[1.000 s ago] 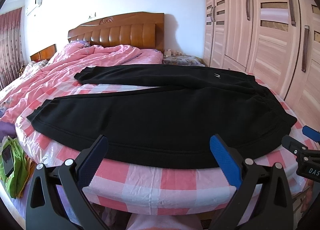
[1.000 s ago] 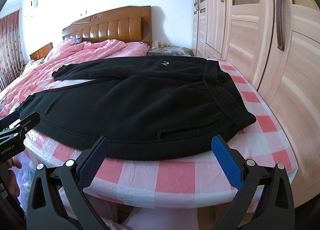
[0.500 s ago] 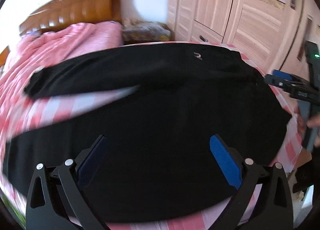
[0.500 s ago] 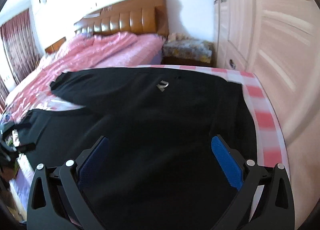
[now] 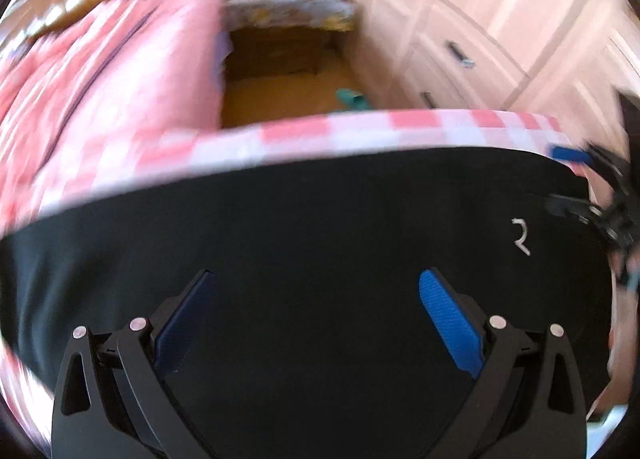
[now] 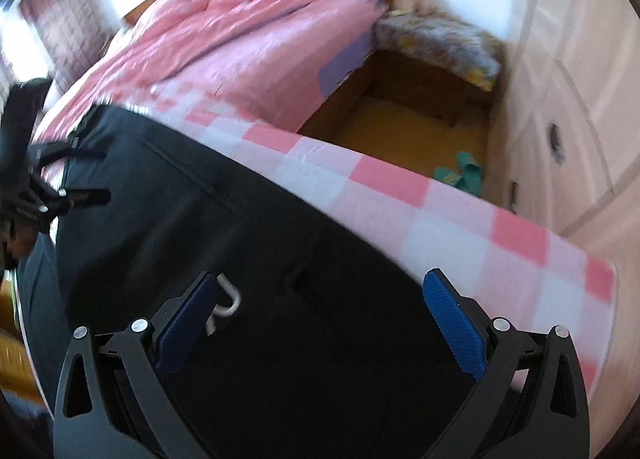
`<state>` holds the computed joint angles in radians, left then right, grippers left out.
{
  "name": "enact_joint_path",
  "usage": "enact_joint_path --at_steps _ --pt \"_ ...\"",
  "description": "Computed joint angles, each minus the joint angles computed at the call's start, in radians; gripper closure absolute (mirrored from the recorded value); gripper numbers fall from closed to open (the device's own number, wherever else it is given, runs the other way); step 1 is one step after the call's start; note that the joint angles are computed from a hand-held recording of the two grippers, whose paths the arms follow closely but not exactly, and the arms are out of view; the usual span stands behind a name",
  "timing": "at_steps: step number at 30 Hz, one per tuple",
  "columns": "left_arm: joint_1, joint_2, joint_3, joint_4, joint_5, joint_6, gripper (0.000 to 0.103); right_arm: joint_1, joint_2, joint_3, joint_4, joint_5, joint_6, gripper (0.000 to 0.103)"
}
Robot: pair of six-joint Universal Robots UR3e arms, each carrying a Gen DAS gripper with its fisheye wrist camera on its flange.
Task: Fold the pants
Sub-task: 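Grasp the waistband of the black sweatpants with the left and right grippers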
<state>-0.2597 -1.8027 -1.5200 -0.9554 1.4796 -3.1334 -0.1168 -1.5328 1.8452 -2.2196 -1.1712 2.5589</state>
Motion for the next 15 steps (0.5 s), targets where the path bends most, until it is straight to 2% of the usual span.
enact_joint_path --at_steps 1,3,6,8,10,11,12,13,14,15 --pt "0.009 -0.011 0.005 0.02 -0.027 0.051 0.002 0.013 0.037 -0.036 0.015 -0.009 -0.032 0.004" --pt "0.049 -0.014 -0.01 0.06 -0.162 0.237 0.002 0.018 0.085 -0.088 0.06 -0.005 -0.093 0.004" --pt "0.069 -0.024 -0.037 0.136 -0.228 0.481 0.002 0.02 0.134 -0.14 0.1 -0.011 -0.164 0.004" --pt "0.066 -0.043 -0.005 0.095 -0.246 0.617 0.002 0.012 0.157 -0.173 0.162 0.006 -0.211 0.004" --pt "0.079 -0.108 0.105 -0.031 -0.254 0.726 0.004 0.002 0.145 -0.155 0.162 0.02 -0.256 0.007" --pt "0.076 -0.127 0.134 -0.057 -0.249 0.744 0.011 0.001 0.13 -0.137 0.153 0.02 -0.285 0.014" --pt "0.08 -0.163 0.193 -0.113 -0.258 0.77 0.016 -0.006 0.113 -0.123 0.157 0.033 -0.311 0.029" --pt "0.092 -0.203 0.264 -0.189 -0.283 0.804 0.022 -0.025 0.1 -0.123 0.193 0.066 -0.342 0.039" --pt "0.103 -0.216 0.293 -0.23 -0.294 0.823 0.023 -0.038 0.093 -0.128 0.222 0.085 -0.356 0.051" --pt "0.105 -0.258 0.353 -0.262 -0.296 0.83 0.024 -0.041 0.084 -0.122 0.217 0.083 -0.359 0.059"
